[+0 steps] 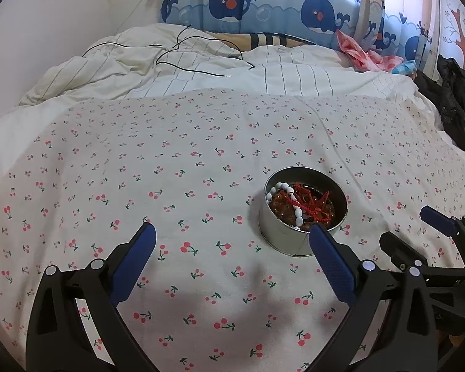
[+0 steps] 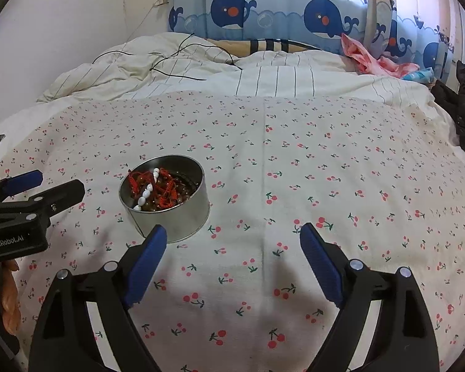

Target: Organize jewelry

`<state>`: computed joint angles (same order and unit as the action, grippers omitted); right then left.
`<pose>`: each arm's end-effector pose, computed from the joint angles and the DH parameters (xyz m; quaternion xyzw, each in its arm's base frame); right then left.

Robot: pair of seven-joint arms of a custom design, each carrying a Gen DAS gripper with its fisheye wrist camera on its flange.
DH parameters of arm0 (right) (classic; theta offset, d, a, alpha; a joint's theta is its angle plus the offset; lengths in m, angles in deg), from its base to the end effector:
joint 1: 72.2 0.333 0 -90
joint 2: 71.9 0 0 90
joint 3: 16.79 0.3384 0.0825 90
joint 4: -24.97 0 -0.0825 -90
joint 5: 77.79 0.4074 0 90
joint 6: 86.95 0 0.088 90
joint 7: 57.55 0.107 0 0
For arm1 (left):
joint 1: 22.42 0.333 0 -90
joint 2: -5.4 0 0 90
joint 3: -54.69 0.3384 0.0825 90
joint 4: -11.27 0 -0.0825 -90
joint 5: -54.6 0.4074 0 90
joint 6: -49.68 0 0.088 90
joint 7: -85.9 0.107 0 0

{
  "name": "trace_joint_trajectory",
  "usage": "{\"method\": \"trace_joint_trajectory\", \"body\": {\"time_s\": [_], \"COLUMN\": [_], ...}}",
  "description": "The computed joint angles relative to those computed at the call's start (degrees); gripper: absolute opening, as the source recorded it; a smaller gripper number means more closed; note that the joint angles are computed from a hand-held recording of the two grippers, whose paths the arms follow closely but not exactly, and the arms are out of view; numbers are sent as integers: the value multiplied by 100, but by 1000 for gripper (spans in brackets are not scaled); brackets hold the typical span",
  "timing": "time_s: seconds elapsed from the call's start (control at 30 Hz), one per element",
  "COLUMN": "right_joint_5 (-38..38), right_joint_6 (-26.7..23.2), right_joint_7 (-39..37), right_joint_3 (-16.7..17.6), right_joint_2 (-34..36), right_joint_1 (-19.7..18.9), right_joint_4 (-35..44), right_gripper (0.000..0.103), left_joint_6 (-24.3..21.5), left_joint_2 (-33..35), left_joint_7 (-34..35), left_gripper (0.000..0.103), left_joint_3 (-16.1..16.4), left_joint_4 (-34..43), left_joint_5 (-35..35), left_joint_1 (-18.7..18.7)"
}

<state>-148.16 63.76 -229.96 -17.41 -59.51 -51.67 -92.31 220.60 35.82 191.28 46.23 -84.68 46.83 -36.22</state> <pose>0.5841 0.2363 0.3685 -0.5265 0.7509 -0.3239 0.2324 0.7109 -0.2593 0.3956 -0.4786 0.7895 -0.3271 0.2018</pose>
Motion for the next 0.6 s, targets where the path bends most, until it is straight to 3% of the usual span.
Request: {"method": "trace_joint_trajectory", "body": {"time_s": [0.43,0.57,0.6], "right_joint_5": [51,80,85], "right_joint_6": [30,46,55], "right_joint_7": [-56,-96,-97], "right_joint_3": [-2,-3,-4], "right_joint_2": [1,17,19], "right_joint_1": [-1,-1,0], "right_joint_4": [-2,10,7], "right_gripper": [84,84,84], "left_joint_6": [-177,-540,-565], "left_joint_2": [17,100,139], "left_joint_7": [-79,244,409], "left_gripper": [95,95,96], "left_joint_3": [82,-290,-518], "left_joint_4": [75,239,266], "left_joint_5": [81,-137,-351], "left_joint_1": [-60,251,440]}}
